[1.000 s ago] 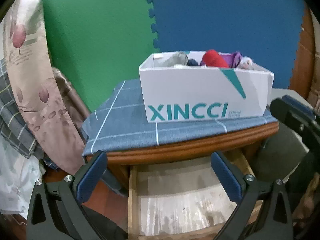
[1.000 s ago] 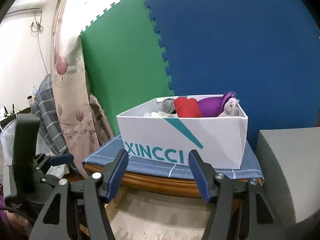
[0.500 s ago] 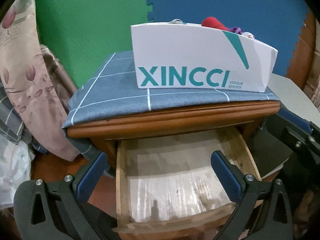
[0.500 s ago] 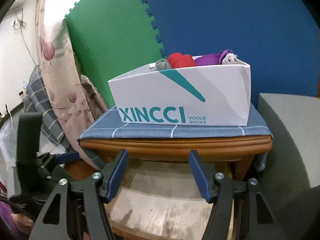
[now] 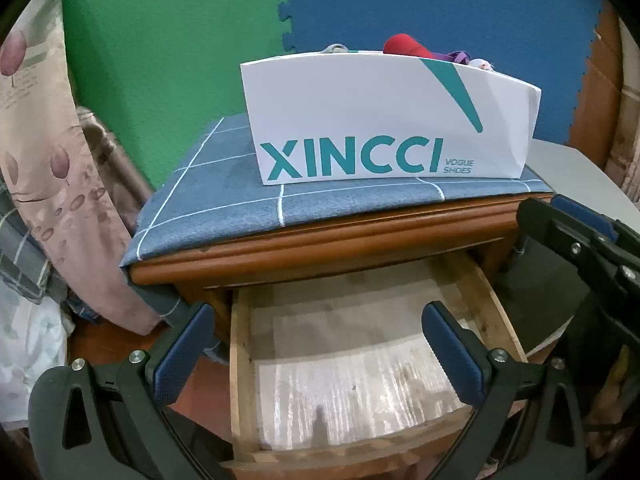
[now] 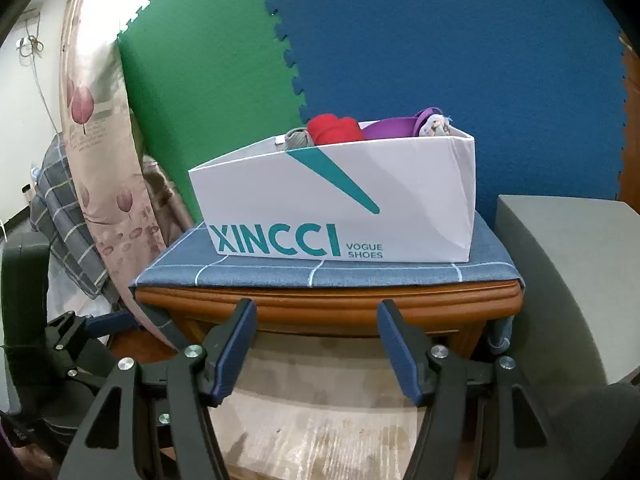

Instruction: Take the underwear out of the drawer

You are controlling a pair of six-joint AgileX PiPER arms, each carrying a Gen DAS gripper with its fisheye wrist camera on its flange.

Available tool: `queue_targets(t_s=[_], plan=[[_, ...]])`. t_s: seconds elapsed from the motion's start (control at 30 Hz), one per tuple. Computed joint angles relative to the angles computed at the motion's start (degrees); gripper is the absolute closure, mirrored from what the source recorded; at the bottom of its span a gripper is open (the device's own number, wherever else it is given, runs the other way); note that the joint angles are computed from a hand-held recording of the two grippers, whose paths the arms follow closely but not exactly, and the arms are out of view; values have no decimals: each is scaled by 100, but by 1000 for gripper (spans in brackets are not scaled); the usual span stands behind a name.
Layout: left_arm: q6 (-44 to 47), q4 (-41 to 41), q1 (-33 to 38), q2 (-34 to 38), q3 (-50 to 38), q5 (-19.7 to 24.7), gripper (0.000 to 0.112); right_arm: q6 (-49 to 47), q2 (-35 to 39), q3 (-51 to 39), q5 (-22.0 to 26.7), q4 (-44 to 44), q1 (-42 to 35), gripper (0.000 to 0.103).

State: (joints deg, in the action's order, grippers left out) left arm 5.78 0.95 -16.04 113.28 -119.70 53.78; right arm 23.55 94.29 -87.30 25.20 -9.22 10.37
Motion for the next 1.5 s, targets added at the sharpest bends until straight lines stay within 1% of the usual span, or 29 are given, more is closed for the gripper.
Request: queue_targets(t_s=[0.2, 0.67, 0.9, 1.5], plan=[[-28, -53, 39, 74, -123, 110, 10, -127, 33, -35, 12, 52, 32, 39], [-58, -46, 39, 164, -247, 232, 10, -614, 102, -109, 113, 528, -6, 39], [-85, -25, 36, 175, -255, 249, 10, -690, 137, -169, 198, 621, -22, 39], [-117, -45, 66, 212, -301, 323, 10, -726, 139, -172, 197, 662, -28, 39]])
